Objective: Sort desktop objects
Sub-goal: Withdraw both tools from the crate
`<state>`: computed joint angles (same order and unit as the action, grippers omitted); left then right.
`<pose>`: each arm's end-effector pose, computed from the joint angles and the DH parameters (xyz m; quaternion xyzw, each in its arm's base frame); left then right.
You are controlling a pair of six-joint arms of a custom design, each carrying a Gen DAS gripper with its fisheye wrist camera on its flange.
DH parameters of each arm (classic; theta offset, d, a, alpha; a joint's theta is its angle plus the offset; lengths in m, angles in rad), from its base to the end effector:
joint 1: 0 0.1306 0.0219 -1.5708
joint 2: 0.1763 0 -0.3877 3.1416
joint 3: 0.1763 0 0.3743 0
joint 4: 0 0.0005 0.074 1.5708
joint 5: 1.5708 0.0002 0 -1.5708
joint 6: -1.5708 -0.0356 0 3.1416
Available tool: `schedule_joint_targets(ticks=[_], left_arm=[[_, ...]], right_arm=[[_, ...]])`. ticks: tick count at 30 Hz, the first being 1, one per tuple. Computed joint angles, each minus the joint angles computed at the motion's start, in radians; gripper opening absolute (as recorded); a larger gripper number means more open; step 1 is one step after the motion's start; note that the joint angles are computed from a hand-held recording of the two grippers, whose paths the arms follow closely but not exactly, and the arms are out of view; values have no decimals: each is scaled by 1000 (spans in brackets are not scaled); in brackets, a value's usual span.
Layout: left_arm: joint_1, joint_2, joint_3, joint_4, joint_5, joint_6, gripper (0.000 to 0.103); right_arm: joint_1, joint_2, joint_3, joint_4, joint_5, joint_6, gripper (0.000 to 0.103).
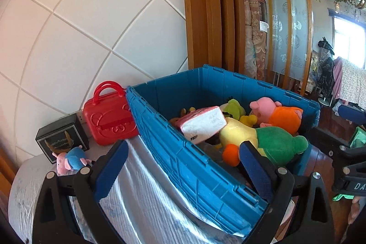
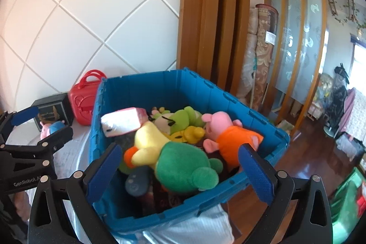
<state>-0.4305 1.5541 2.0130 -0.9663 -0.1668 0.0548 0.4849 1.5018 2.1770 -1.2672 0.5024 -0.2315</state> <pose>0.4697 -0.2097 0.6260 0.1189 0.8517 -0.0517 0.5077 0.4000 0.1908 0.6912 0.0079 0.8628 -0.0458 0.5034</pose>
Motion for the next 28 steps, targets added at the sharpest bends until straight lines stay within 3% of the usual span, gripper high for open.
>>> schedule_joint_targets(ticks=[2, 14, 21, 28], left_arm=[[10, -44, -49, -1, 27, 7, 99], [10, -285, -284, -17, -8, 23, 99], [24, -344, -329, -50, 18, 47, 99], [8, -369, -347, -37, 11, 40, 99]], right_arm=[[37, -27, -32, 1, 34, -22, 103], [243, -105, -123, -113, 187, -218, 103], [328, -112, -117, -177, 260, -285, 103], [362, -123, -116, -205, 303, -321, 103]])
